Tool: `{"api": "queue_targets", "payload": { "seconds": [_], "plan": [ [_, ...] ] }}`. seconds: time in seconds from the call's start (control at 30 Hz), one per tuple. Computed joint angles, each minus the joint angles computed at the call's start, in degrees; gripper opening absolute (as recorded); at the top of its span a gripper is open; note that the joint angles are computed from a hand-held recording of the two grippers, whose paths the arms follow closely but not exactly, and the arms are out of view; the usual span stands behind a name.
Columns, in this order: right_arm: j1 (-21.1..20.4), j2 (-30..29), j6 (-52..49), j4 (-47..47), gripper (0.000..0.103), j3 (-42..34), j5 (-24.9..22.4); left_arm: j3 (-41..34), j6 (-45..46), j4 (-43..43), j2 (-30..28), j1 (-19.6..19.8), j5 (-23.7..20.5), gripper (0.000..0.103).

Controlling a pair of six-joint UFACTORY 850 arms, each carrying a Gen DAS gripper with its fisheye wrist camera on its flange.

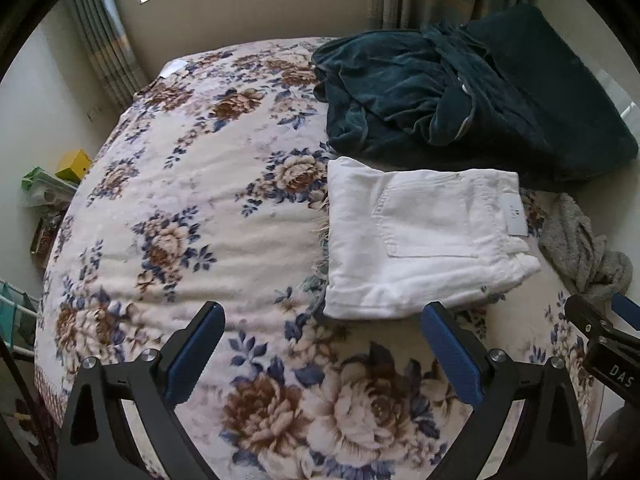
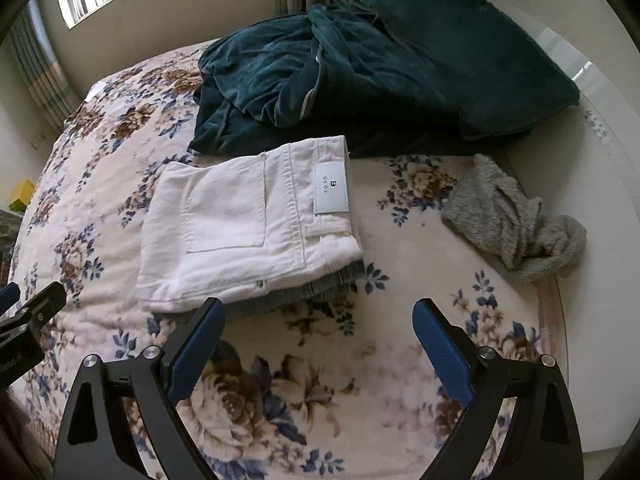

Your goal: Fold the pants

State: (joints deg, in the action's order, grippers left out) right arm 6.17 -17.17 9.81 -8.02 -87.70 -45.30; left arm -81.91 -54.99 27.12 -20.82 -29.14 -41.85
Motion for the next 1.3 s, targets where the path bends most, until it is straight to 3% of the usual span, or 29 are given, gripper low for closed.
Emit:
{"api": "queue_targets", "payload": {
  "seconds": [0.37, 0.53, 0.73, 1.13, 1.3],
  "plan": [
    [1.3, 18.42, 1.15, -1.61, 0.097, 8.87, -3.17, 7.35, -5.98, 2.69, 14.29, -6.73, -4.95, 0.101],
    [2.58, 27.78, 0.71, -1.83, 0.097, 10.72, -6.81, 9.34, -9.69, 7.56, 20.6, -12.44, -10.45, 0.101],
    [4.09, 37.75, 1.92, -2.66, 0.097, 9.05, -14.38, 9.81, -13.26, 11.04, 27.45, -20.1, -18.14, 0.101],
    [2.9, 44.84, -3.57, 1.83, 0.097, -3.51, -26.73, 4.46, -23.44, 19.9, 33.22, -36.03, -35.37, 0.101],
    [-1.62, 44.29, -8.84, 7.88, 0.097, -9.77, -30.06, 1.79, -25.47, 22.48, 32.63, -40.76, -40.29, 0.101]
  ]
}}
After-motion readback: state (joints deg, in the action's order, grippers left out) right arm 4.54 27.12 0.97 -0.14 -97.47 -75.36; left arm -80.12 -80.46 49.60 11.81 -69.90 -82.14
